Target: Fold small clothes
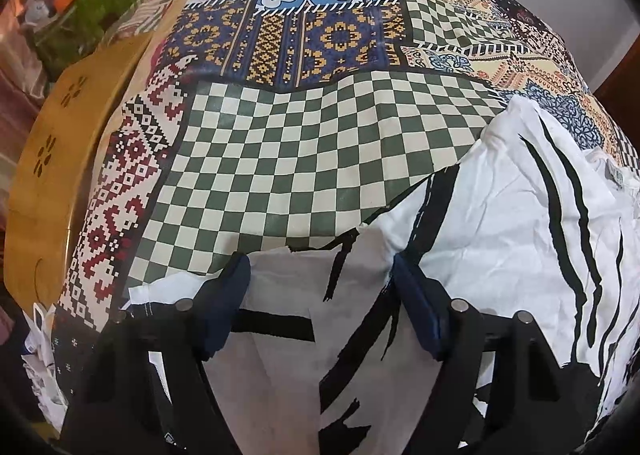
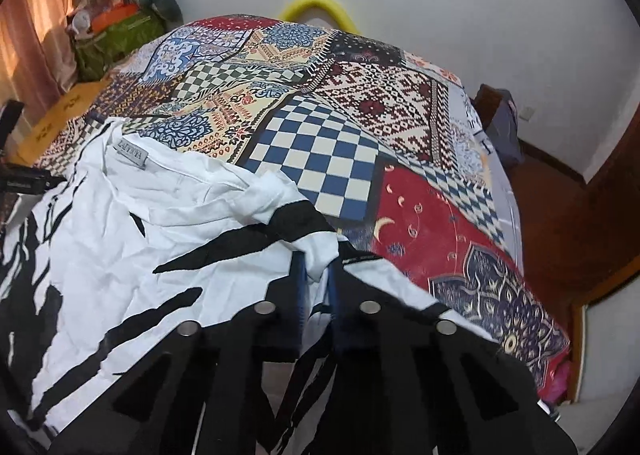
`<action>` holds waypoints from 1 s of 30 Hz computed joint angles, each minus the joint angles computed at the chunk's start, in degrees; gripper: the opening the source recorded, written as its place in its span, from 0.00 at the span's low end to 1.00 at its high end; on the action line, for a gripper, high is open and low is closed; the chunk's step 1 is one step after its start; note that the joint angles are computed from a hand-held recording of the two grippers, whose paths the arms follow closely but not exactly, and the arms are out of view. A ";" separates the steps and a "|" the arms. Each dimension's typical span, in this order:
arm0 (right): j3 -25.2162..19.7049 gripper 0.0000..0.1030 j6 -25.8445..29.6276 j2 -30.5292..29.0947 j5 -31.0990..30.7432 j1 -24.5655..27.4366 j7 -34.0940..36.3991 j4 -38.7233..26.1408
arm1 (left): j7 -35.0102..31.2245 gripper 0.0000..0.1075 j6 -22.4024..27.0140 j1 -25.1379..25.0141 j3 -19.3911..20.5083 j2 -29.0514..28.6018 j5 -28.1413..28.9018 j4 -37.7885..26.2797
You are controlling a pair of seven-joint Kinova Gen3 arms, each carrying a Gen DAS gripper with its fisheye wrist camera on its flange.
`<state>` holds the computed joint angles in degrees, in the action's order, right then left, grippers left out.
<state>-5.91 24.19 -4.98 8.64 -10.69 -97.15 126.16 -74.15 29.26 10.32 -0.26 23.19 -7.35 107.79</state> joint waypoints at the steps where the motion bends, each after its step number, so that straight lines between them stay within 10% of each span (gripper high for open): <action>1: -1.90 0.06 -0.37 0.25 2.33 1.34 -1.70 0.03 | 1.57 0.70 -0.25 0.57 -0.29 0.04 -1.52 0.20; 5: -8.70 0.04 -0.83 2.17 11.65 6.94 -10.64 -1.06 | 10.89 0.78 -2.60 7.64 -7.14 0.37 -9.75 2.55; 11: -1.91 0.05 4.16 4.75 17.50 -2.20 -17.61 -4.79 | 12.46 0.76 -2.47 1.11 -3.37 -0.37 -10.20 3.82; 18: 6.68 0.15 6.65 -3.14 2.13 -9.93 -5.94 -3.97 | 1.37 0.75 -4.17 0.31 -7.83 -11.45 -1.67 9.83; 22: 0.99 0.43 6.04 -8.37 -6.42 -4.52 0.50 -2.39 | -4.85 0.75 -0.86 -6.26 -4.23 -16.86 4.76 12.19; 30: 0.41 0.53 6.39 -11.91 -15.83 -8.03 7.04 0.90 | -17.60 0.75 6.28 -4.11 -11.65 -24.36 19.37 18.85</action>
